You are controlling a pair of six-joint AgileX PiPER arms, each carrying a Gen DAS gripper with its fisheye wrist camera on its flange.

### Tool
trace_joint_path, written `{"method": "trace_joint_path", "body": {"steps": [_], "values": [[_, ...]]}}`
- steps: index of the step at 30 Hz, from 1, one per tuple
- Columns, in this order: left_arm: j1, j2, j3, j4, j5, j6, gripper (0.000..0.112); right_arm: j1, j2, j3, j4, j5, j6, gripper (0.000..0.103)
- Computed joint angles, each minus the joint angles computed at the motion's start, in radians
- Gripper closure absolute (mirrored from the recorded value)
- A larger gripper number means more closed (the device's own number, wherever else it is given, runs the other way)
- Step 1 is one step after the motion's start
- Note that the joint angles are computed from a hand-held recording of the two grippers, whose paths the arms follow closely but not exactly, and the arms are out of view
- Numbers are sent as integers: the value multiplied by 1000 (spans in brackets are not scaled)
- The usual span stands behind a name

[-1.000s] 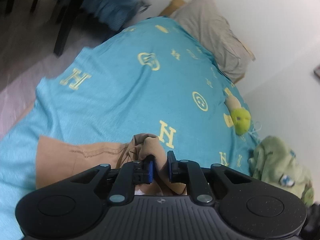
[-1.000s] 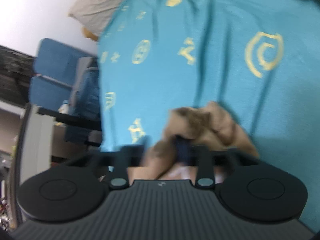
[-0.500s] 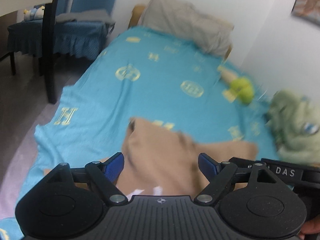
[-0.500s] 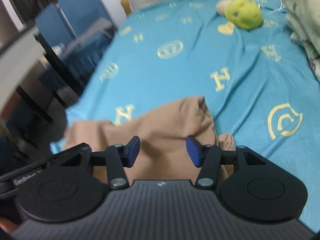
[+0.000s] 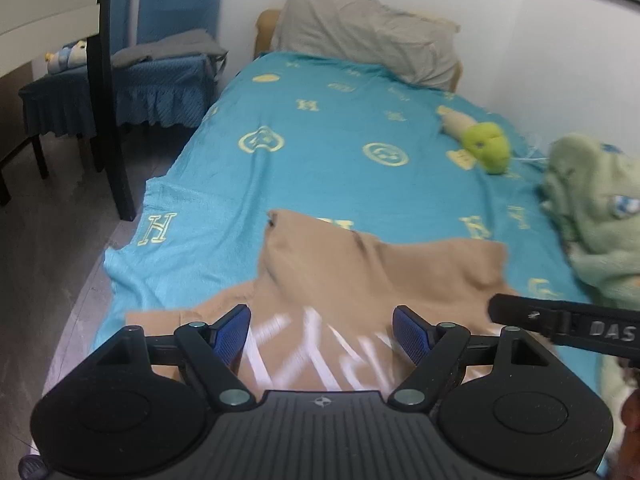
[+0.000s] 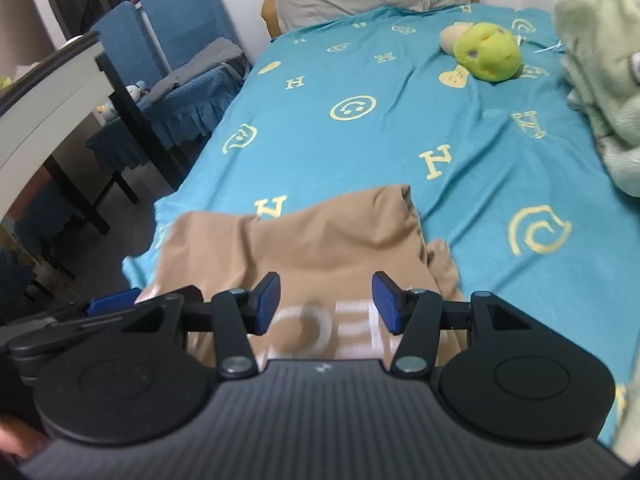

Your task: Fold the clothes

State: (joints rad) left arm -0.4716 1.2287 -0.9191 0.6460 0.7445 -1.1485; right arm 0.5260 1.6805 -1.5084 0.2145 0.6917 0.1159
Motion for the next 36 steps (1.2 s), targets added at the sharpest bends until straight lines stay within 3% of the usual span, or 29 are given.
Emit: {"method": "trace_joint_path", "body": {"steps": [2, 5, 9, 12, 19, 21, 25, 28, 33, 36], "values": [[-88, -15, -12, 31, 89, -47, 33, 16, -47, 40, -31, 4, 6, 49], [-137, -11, -16, 3, 147, -66, 32, 26, -69, 66, -65, 32, 33, 49], [-116, 28, -8, -26, 149, -70, 32, 11, -18, 39, -70, 109, 61, 51], [-121, 15, -5, -13, 152, -110, 32, -5, 6, 43, -33, 121, 53, 51], [-112, -136, -3, -172, 160, -154, 30, -23, -13, 84, 24, 98, 34, 51], [-115, -192, 6, -226, 176, -241, 30, -32, -9, 80, 41, 101, 30, 51], [-72, -281, 59, -353, 113, -330, 28, -47, -1, 74, 70, 106, 33, 51], [30, -245, 100, -514, 41, -209, 28, -63, 2, 74, 101, 107, 30, 51], [134, -177, 204, -570, -105, -224, 33, -86, -9, 94, 145, 101, 20, 51], [172, -190, 252, -532, -196, -263, 36, -96, -11, 99, 159, 99, 23, 51]]}}
